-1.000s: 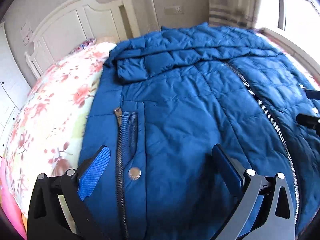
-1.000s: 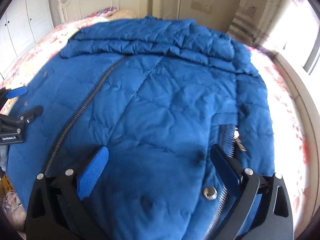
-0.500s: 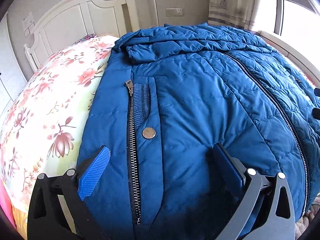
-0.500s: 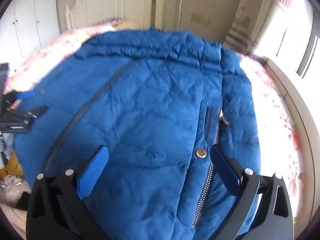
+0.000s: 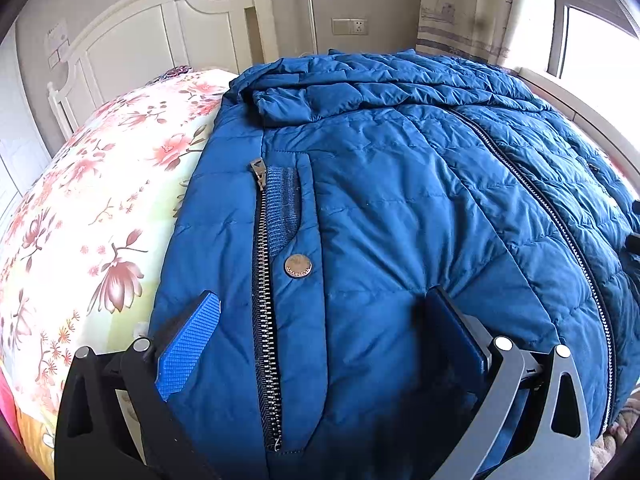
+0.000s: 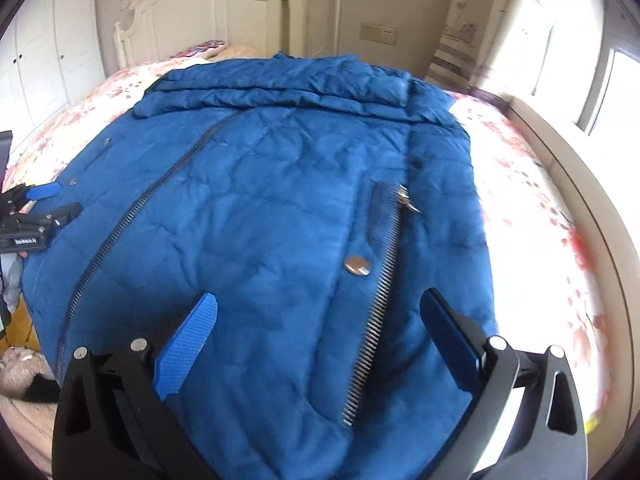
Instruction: Fold large clothes
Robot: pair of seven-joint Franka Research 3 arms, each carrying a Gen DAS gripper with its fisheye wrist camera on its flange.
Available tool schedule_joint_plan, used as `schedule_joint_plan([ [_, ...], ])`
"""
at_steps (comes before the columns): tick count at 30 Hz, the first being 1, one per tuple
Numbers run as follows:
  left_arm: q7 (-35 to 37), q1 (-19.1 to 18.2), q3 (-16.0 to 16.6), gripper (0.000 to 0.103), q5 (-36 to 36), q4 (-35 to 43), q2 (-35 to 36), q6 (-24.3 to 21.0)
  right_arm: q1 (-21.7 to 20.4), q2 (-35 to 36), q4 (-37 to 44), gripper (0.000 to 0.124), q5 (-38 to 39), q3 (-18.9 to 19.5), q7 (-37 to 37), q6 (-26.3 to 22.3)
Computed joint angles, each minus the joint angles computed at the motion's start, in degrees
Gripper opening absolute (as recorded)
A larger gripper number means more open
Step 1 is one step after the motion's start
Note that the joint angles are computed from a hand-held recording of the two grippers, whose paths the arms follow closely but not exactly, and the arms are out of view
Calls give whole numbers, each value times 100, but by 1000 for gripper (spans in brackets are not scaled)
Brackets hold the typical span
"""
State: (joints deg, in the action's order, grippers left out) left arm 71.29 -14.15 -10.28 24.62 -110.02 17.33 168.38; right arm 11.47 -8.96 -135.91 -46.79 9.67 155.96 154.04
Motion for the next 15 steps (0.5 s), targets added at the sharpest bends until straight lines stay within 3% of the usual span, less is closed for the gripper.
schedule_joint_plan([
  [2,4,4,-6,99,-14,-14,-2,22,-118,-113,-318,100,-81,-81,249,518],
  [7,-252,-88,115,98,115,-191,-223,-43,-162,-464,-442,100,-24,164,162,76],
  [9,-340,8,101,98,140,-628,-562,281,-205,-668,-562,100,-61,262,224,-7],
  [10,-84,210,-79,98,-86,-958,-782,568,-228,-834,-696,100,-83,308,328,70],
  [12,1151,733,-717,98,-1197,-1466,-1083,877,-257,-969,-890,100,-22,347,303,471],
  [13,1375,761,-774,98,-1358,-1565,-1139,894,-298,-948,-905,100,-14,423,250,595],
  [14,1244,632,-632,98,-1117,-1618,-1159,859,-324,-872,-890,100,-44,520,149,679],
  [15,759,341,-291,99,-496,-1587,-1112,726,-344,-780,-841,100,-58,618,89,649],
])
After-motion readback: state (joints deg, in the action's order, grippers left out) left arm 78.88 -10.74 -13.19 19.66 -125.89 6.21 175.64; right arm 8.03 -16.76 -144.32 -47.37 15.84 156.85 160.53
